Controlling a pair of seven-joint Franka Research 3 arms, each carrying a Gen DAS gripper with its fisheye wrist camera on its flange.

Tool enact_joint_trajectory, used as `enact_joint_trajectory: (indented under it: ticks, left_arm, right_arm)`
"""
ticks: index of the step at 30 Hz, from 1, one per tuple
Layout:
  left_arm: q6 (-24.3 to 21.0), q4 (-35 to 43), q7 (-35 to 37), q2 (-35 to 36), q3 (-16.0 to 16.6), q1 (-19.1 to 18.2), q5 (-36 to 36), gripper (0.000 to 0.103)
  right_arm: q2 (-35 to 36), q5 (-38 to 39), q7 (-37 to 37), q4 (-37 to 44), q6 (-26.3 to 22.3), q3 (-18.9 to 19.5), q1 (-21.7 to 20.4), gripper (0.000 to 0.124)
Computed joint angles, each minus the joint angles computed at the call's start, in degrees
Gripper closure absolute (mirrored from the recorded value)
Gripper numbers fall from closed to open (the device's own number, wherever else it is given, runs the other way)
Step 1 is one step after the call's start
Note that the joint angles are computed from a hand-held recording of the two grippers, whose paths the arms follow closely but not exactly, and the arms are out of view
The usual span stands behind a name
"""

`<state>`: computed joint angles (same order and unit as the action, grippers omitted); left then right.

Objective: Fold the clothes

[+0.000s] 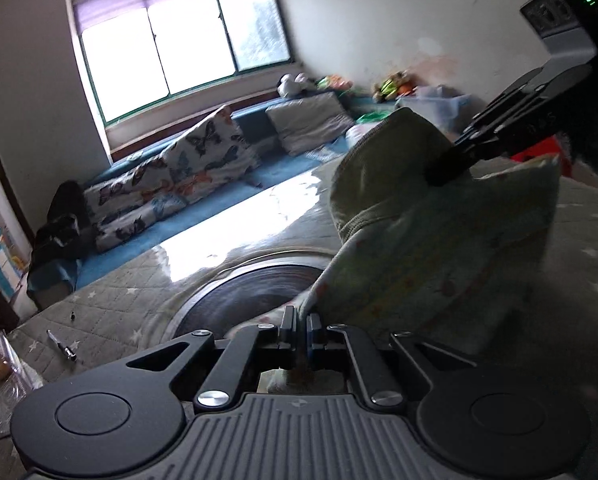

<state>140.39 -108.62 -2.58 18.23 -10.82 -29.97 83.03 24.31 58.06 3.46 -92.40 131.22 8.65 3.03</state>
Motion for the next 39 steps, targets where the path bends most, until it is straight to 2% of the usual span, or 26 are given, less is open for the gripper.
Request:
enact_joint_trajectory:
  ticks: [5, 10, 12, 15, 18, 22, 25, 28, 30, 34, 37, 39]
  left_arm:
    - [3.9, 6.8, 4.3, 7.6, 2.3, 2.9, -6.9, 0.098]
    - [4.9, 10.5, 7.0, 12.3, 4.9, 2.3, -13.0, 0.092]
    - [4.2, 10.9, 7.1, 12.7, 5.8, 1.5, -14.2, 0.083]
    - [4.1, 11.5, 7.9, 12.6, 6.6, 1.0, -15.2, 0.080]
    - [3.7, 11.8, 9.3, 12.4, 7.1, 0.9, -15.4, 0.083]
    - [2.0, 13.3, 10.2, 13.4, 7.6, 0.9, -16.9, 0.084]
    - [1.1, 14.0, 9.2, 13.6, 7.9, 0.4, -17.2, 0.084]
    - [0.4, 14.2, 7.5, 13.1, 8.2, -0.4, -16.5, 0.084]
    - [1.6, 13.5, 5.1, 12.0, 8.1, -0.9, -14.8, 0.084]
    - [6.4, 12.6, 1.8, 10.9, 7.1, -1.5, -11.1, 0.084]
    - [9.9, 13.3, 0.9, 11.8, 6.4, -2.3, -9.4, 0.083]
    - [11.5, 14.1, 0.8, 12.9, 6.3, -3.0, -9.0, 0.083]
  right_arm:
    - [10.1, -7.0, 10.0, 9.9, 6.4, -0.1, 4.1, 0.116]
    - [18.0, -11.5, 17.3, 15.8, 14.3, 1.0, 5.8, 0.108]
    - [19.5, -12.4, 19.6, 16.9, 15.9, 1.8, 5.2, 0.108]
    - [17.1, -11.4, 15.9, 12.9, 19.5, 5.0, 2.2, 0.107]
    - [13.7, -8.5, 11.3, 8.6, 17.4, 7.6, -1.6, 0.104]
    - [9.9, -6.1, 6.4, 2.7, 16.2, 6.9, -2.2, 0.102]
    - [11.4, -7.8, 10.1, 3.0, 16.6, 4.0, -0.2, 0.102]
    - [12.7, -6.6, 12.5, 4.4, 18.0, 4.1, -0.8, 0.101]
    - [12.7, -5.1, 12.1, 4.5, 19.5, 5.0, -1.5, 0.100]
    - [11.5, -3.4, 9.3, 4.3, 15.3, 6.5, -3.2, 0.101]
    - [12.0, -5.2, 8.9, 5.4, 12.4, 5.7, -1.6, 0.101]
    - [13.1, -6.6, 9.5, 6.5, 13.1, 5.0, 0.1, 0.101]
